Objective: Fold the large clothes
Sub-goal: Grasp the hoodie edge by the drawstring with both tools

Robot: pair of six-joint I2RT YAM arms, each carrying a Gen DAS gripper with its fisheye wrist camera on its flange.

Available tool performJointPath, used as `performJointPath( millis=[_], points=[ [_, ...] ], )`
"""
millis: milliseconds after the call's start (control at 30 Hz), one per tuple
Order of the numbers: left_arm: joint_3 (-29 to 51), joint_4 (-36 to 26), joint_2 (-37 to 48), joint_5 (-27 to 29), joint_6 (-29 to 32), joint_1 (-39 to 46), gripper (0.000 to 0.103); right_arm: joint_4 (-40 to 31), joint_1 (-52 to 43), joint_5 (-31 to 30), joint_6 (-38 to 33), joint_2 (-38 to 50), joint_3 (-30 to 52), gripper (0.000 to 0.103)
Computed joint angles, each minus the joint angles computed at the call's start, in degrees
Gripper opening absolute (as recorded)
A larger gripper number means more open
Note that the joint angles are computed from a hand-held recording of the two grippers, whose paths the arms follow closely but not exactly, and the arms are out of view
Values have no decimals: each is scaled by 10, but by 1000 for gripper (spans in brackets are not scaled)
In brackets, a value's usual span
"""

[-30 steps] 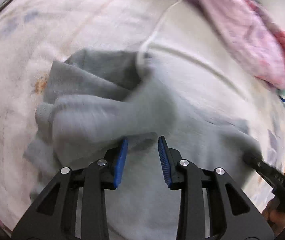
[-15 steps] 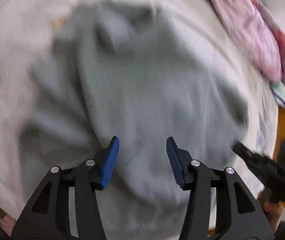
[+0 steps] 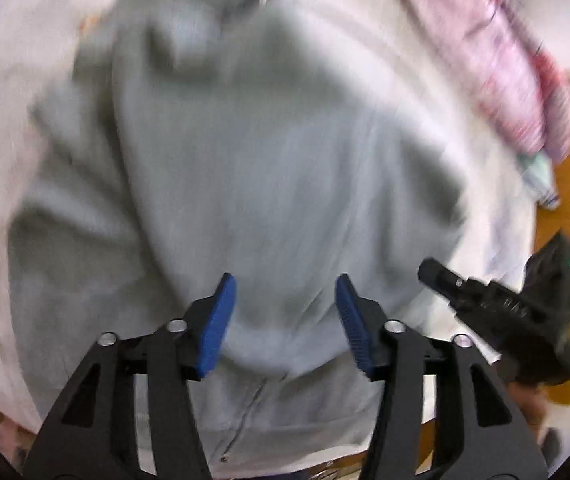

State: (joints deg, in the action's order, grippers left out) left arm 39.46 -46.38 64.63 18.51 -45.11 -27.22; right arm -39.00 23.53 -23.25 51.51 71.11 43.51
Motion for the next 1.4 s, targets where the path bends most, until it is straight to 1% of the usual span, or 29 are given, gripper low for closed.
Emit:
performJointPath(
  millis=[33,67,100,133,167,233,300,367,433,467,500,567,600,633,667,700,733,767,867,933,1000,1067,1100,1133,1233,1300,1333,1367,1400],
  points=[
    [26,-2,14,1,28,36,62,-13,-27,7,-11,10,23,30],
    [47,-6,29,-2,57,71,63,-15,-50,13,-19,16,34,42],
    [68,0,49,-7,72,93,68,-9,-73,20,-24,28,48,44],
    [94,15,85,-14,88,120,69,-8,-95,21,-32,49,64,44],
    [131,28,138,-32,85,121,69,-5,-122,13,-38,69,74,44],
    [191,28,223,-33,116,152,69,20,-153,-7,-33,122,97,45],
    [258,21,307,-43,126,163,69,26,-160,-14,-27,176,124,46],
    [289,5,346,-43,144,178,69,14,-166,-14,-46,237,160,47],
    [323,0,397,-46,154,173,69,24,-177,-39,-50,280,173,47],
    [346,-24,429,-56,162,170,69,31,-177,-47,-43,298,178,47],
    [358,-30,450,-56,164,169,69,60,-181,-68,-26,316,173,48],
    [379,-41,486,-56,173,169,70,80,-194,-101,-23,346,176,48],
    [394,-54,506,-66,175,167,69,99,-194,-106,-8,355,172,48],
    [412,-66,524,-70,173,163,68,100,-193,-104,-11,359,175,48],
    [413,-68,525,-74,177,164,54,96,-191,-98,-20,364,181,39],
    [406,-56,518,-75,186,165,25,92,-190,-88,-29,362,183,18],
    [407,-63,514,-73,195,165,20,79,-187,-69,-47,351,186,11],
    [416,-65,518,-69,193,164,18,80,-186,-69,-52,338,179,8],
    [381,-55,460,-52,195,169,16,87,-190,-76,-66,274,144,6],
    [338,-56,392,-38,200,177,15,71,-193,-82,-79,211,119,4],
    [310,-68,335,-28,202,178,15,44,-192,-85,-89,138,95,4],
    [267,-89,249,-2,209,196,15,24,-176,-82,-74,77,79,4],
    [253,-97,223,7,205,197,15,-4,-173,-85,-72,29,66,4],
    [236,-116,183,17,202,200,15,-17,-168,-86,-64,3,61,4],
    [195,-166,73,12,184,191,14,-84,-143,-88,-42,-98,43,4],
    [167,-205,0,9,173,190,14,-133,-100,-68,-26,-155,43,4],
    [146,-231,-52,11,163,189,14,-144,-82,-61,-17,-173,40,4],
    [133,-241,-77,9,154,184,14,-165,-52,-48,1,-198,41,4],
    [117,-271,-117,6,143,177,14,-184,-18,-33,21,-218,45,4]
  ],
)
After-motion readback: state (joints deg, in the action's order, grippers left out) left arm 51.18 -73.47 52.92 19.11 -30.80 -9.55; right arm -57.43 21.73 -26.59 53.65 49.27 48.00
